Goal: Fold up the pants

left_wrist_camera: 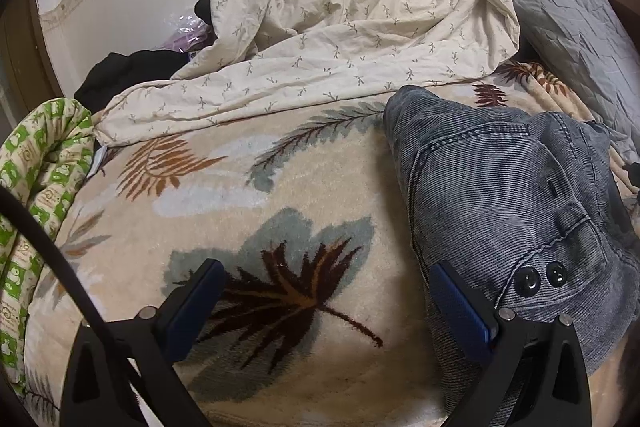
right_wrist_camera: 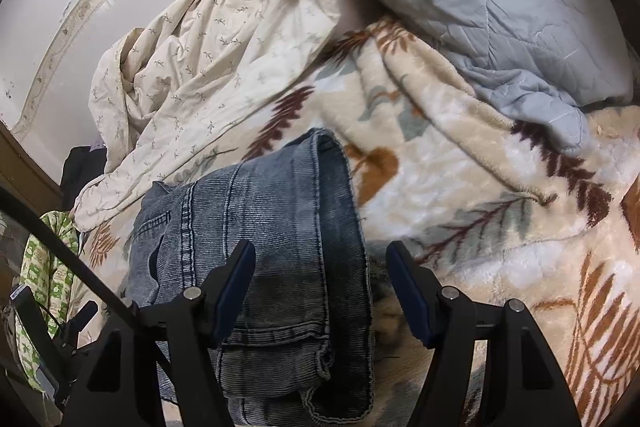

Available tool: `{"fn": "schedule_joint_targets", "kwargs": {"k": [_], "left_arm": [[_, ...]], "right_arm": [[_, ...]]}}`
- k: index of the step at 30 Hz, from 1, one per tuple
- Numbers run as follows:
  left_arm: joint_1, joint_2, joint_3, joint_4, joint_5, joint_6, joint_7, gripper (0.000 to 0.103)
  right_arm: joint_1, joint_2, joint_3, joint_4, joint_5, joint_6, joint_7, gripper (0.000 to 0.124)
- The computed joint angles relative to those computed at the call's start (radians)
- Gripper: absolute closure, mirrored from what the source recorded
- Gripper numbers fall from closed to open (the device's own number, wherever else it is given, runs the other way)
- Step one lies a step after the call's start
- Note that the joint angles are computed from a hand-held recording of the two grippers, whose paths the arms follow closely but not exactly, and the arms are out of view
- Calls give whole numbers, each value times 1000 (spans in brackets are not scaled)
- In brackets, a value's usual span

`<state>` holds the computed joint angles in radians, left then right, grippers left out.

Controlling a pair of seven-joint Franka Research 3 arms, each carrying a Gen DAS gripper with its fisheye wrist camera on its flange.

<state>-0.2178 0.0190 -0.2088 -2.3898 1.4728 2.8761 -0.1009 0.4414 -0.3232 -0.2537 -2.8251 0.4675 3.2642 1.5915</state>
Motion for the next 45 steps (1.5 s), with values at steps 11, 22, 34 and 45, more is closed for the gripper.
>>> {"fn": "schedule_joint_targets", "kwargs": {"k": [11, 22, 34, 45], "left_arm": [[2, 1, 2, 1, 12, 13, -14, 0], [8, -10, 1, 1, 73, 38, -74, 0], [11, 2, 3, 8, 74, 44, -76, 0], [21, 9, 15, 15, 63, 93, -73, 0]], "right_arm": [[-13, 3, 3, 11, 34, -40, -34, 55], [-18, 5, 14, 17, 90, -53, -68, 55], [0, 9, 9, 23, 128, -57, -103, 55], [94, 5, -84, 33, 188, -71, -164, 55]]}}
